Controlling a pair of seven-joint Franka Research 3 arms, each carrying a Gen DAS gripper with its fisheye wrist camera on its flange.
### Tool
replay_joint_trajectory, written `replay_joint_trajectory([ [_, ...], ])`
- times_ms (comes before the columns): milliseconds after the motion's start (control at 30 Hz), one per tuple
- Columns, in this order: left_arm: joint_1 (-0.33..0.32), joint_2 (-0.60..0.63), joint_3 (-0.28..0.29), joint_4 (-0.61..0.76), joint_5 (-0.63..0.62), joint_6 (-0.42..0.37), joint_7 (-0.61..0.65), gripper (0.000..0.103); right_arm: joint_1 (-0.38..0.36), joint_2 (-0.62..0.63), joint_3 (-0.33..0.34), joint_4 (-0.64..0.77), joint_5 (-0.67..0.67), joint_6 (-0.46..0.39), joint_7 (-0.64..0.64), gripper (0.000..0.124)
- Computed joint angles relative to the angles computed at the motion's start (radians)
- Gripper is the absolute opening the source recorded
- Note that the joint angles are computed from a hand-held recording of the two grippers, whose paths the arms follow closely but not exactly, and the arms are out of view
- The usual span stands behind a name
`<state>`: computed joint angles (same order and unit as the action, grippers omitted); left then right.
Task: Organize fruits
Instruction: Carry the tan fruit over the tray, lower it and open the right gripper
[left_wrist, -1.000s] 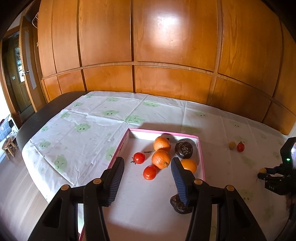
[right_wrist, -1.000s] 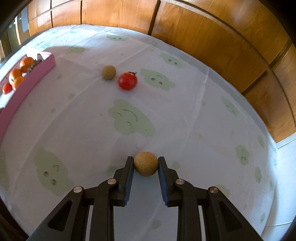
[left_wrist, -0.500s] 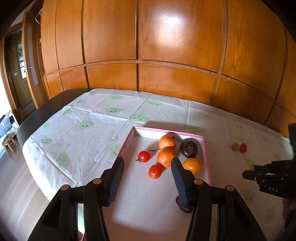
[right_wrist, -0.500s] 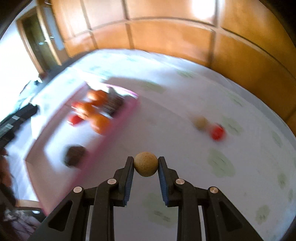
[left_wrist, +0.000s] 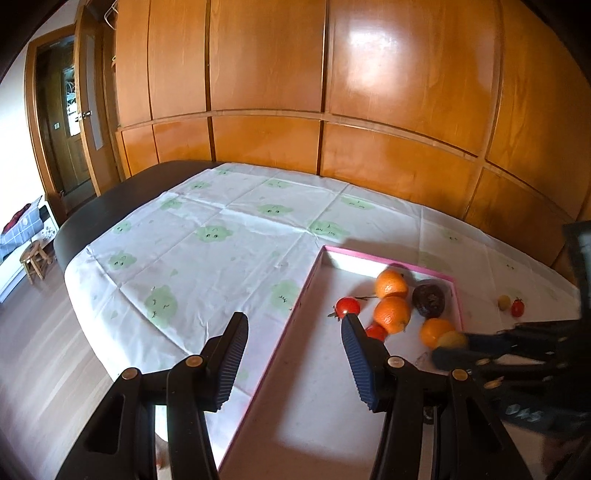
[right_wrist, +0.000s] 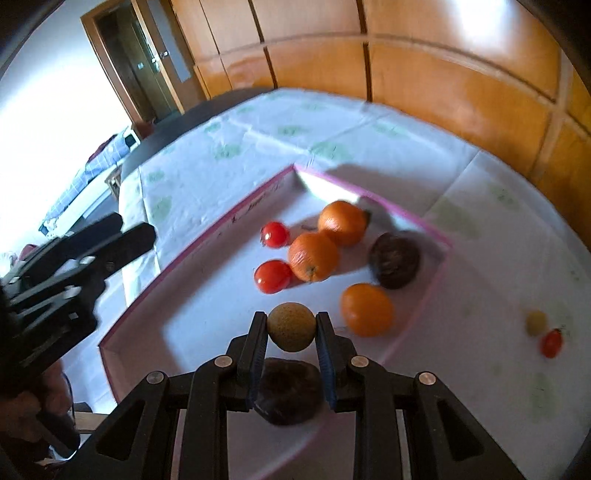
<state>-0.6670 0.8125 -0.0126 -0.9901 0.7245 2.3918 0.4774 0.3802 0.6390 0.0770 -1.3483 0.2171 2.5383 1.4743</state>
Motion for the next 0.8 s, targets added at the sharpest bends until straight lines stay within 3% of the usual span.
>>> replay_joint_trajectory([
  [133,0.003,0.001,-0.006,-0.002,-0.006,0.002,0.012,0.053,0.003,0.043,-0.007,0.05,-0.003,-0.048,0.029,0.03],
  [300,0.002,0.017,-0.01,0.019,-0.021,-0.001,0.032,0.053,0.001,0.026,-0.005,0.021,-0.004,-0.033,0.035,0.03],
  [567,-0.009,0.026,-0.006,0.037,-0.026,-0.004,0.048,0.053,0.004,-0.026,-0.001,-0.057,0.004,0.021,0.029,0.03],
  [800,-0.017,0.025,-0.003,0.041,-0.025,0.005,0.055,0.053,0.044,-0.086,-0.045,-0.151,-0.061,0.097,0.096,0.03],
])
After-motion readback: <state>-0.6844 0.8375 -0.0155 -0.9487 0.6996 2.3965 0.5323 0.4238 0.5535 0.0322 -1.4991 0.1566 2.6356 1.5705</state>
